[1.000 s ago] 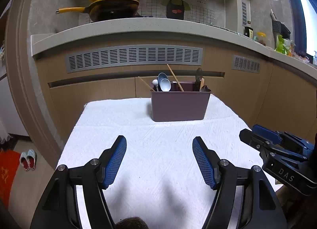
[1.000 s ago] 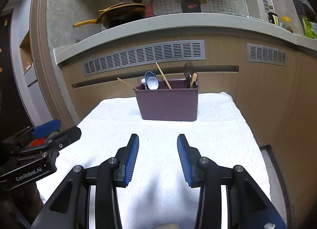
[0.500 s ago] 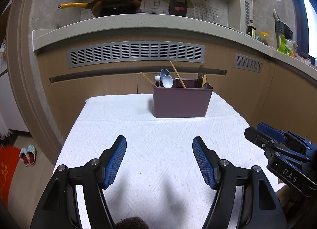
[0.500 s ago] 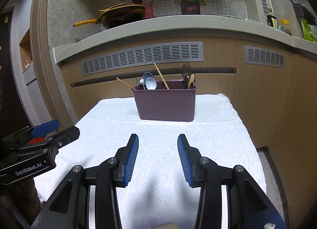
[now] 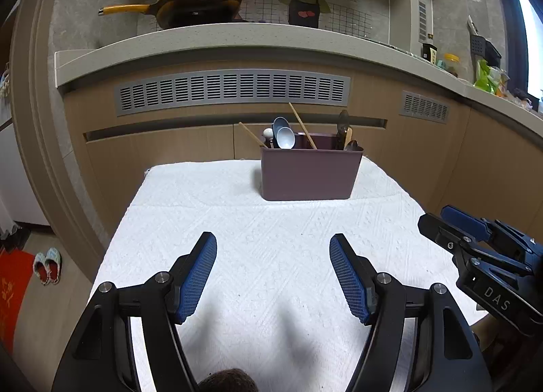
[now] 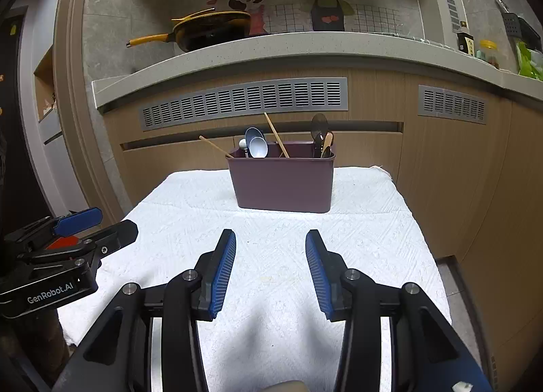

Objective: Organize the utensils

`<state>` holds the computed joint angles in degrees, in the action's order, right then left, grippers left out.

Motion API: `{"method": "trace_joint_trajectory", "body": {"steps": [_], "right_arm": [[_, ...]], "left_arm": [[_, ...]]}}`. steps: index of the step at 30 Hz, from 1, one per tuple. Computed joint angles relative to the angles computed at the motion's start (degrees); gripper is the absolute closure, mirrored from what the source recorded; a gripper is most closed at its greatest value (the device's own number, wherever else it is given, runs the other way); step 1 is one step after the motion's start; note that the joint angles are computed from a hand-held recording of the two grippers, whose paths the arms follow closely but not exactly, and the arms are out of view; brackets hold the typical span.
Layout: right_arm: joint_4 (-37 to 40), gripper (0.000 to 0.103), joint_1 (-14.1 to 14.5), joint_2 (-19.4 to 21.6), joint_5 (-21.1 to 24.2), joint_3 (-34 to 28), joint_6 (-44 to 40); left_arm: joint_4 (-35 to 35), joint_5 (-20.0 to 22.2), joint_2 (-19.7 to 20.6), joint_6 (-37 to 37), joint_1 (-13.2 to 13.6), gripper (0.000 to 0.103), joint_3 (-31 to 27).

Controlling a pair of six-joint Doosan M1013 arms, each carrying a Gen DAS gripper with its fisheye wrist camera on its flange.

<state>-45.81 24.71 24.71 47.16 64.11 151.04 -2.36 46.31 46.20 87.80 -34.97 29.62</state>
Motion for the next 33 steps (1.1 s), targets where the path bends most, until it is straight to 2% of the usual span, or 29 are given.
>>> {"method": "trace_joint_trajectory", "body": {"steps": [21, 29, 33], "right_arm": [[-2.0, 0.061, 0.51, 0.08, 0.72, -0.3, 0.16], [-2.18, 0.06, 0.69, 0.22, 1.54, -0.78, -0.24], [-2.23, 0.059, 0.73, 0.3, 1.93, -0.98, -0.36]], "left_arm": [[0.58, -0.43, -0.36, -0.16, -0.15, 0.034, 0.69], [0.6, 0.79, 0.2, -0.64, -0.03, 0.034, -0.15], [0.64, -0.42, -0.14, -0.97, 0.1, 0.034, 0.72]]}}
